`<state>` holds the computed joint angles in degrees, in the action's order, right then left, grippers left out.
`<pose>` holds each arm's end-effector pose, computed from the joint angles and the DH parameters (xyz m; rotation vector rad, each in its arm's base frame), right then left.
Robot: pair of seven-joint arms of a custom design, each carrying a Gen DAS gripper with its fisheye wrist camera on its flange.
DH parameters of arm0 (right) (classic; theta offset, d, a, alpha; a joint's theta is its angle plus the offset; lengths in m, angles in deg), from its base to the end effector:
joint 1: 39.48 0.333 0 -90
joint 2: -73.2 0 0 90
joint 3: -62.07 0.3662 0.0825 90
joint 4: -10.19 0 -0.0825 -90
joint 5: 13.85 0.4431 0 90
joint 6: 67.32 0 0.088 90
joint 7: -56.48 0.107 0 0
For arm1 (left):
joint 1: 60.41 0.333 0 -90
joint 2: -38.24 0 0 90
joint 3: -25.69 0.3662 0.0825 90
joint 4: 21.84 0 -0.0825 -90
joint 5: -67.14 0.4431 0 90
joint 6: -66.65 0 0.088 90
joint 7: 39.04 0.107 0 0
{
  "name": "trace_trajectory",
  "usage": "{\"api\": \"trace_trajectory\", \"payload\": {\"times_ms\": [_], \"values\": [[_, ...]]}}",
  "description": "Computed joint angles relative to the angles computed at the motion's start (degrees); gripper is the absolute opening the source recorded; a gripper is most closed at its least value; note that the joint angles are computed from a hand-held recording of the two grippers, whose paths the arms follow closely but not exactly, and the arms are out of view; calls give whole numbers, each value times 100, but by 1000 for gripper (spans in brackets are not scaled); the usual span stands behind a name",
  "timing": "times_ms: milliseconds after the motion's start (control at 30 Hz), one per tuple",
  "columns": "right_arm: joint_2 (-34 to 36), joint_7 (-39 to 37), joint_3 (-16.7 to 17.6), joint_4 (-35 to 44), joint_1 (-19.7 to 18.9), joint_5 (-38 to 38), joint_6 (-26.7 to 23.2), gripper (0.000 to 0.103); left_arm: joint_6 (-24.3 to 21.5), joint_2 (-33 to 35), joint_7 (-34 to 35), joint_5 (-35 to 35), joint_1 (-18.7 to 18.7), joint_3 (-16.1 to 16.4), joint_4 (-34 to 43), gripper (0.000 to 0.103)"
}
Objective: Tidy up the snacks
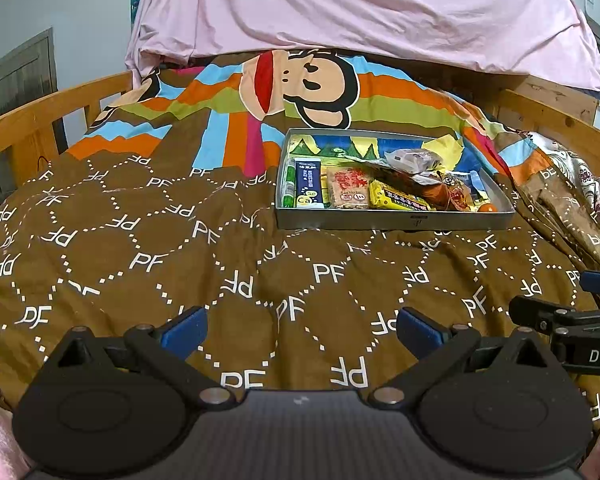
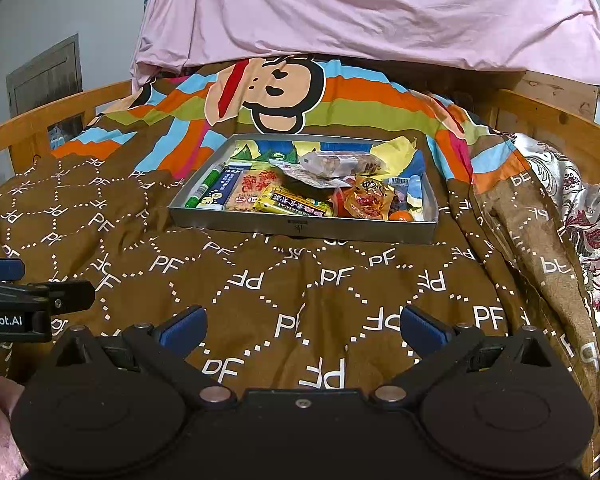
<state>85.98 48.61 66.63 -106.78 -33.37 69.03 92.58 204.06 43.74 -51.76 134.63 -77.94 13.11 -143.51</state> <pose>0.6563 0.0753 0.3724 -2.0261 1.0669 -0.4603 0.5482 -0.3074 0.4030 -1.9897 1.2812 -0.5721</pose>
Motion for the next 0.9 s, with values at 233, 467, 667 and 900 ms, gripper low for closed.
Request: {"api": "trace_trajectory", "payload": {"times_ms": [233, 467, 667, 900], "values": [[2, 9, -2, 0, 4, -11, 5, 102, 20, 0, -38, 24, 1, 5, -34, 102], [-2, -4, -2, -15, 8, -3, 11, 102, 18, -2, -21, 8, 3, 4, -31, 102], [-8, -33, -3, -35, 6, 16, 16, 102, 19, -3, -8, -2, 5, 4, -27, 102], [1, 14, -1, -14, 16, -23, 26, 102, 30, -5, -20, 1, 6, 5, -42, 102]]}}
